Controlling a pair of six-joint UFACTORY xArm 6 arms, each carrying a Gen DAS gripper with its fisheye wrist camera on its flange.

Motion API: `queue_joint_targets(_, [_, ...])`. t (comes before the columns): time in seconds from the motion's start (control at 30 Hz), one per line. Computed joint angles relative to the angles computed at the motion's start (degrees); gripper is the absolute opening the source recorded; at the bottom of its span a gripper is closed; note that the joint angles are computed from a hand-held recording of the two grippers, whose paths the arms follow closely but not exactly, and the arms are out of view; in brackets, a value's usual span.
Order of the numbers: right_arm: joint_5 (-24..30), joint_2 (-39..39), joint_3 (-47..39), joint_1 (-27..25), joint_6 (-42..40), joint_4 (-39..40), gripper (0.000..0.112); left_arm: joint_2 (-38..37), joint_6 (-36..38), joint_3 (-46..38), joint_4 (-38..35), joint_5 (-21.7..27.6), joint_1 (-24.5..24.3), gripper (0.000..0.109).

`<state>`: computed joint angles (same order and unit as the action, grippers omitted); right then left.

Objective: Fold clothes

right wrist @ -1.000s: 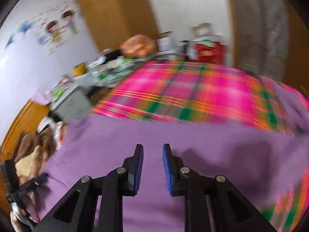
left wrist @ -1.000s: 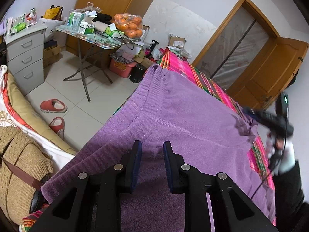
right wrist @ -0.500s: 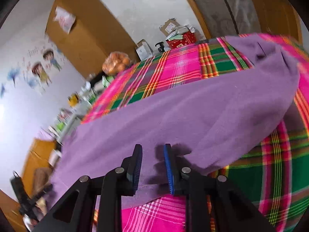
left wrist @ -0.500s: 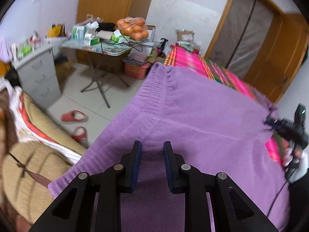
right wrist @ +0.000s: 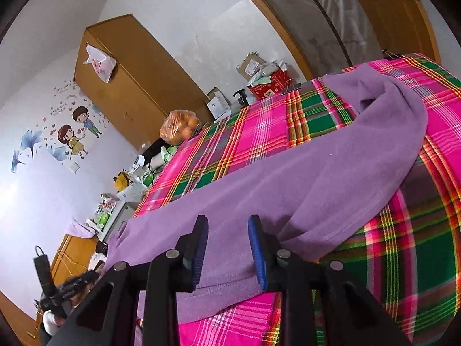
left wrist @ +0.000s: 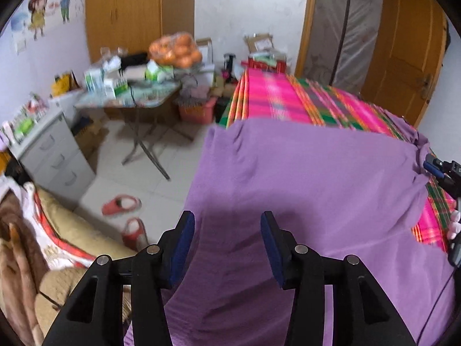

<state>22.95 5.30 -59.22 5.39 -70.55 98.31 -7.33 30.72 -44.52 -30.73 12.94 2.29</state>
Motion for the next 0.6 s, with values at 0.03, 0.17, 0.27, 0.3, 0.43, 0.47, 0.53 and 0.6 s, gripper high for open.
queue_joint_targets(0.03, [0.2, 0.0, 0.0, -0.1, -0.1, 0.2, 0.03, 0.1, 0.8, 0.2, -0.6, 0.6, 0.4, 0.05])
queue_joint_targets(0.17, [0.3, -0.2, 0.4, -0.3, -0.7, 0.9, 0.03, 0.7, 2.8, 0.7, -1.5, 0.2, 0.4, 0.049])
queue_joint_targets(0.27, [0.2, -0.4, 0.6, -0.3, -0.7, 0.9, 0.031, 0.7, 0.8, 1.5, 1.6, -1.5, -0.1, 0.049])
queue_joint_targets(0.3, [0.3, -0.3, 0.5, -0.3, -0.7, 1.0, 0.031, 0.6, -0.1, 1.7, 2.7, -1.9, -0.1, 0.048])
queue_joint_targets(0.43, [0.9, -0.3, 0.9, -1.0, 0.1, 1.2, 0.031, 0.8, -5.3, 2.1, 9.9, -3.1, 0.2, 0.037])
queue_joint_targets(0.47, [1.1, -0.3, 0.9, -1.1, 0.2, 1.4, 0.031, 0.9, -6.3, 2.1, 11.3, -3.2, 0.3, 0.033])
queue_joint_targets(0.53, [1.3, -0.2, 0.9, -1.3, 0.3, 1.9, 0.031, 1.0, -7.8, 1.9, 13.4, -3.2, 0.3, 0.029])
queue_joint_targets(0.6, [1.3, -0.2, 0.9, -1.3, 0.1, 2.2, 0.031, 1.1, -10.0, 1.9, 16.5, -3.4, 0.5, 0.028])
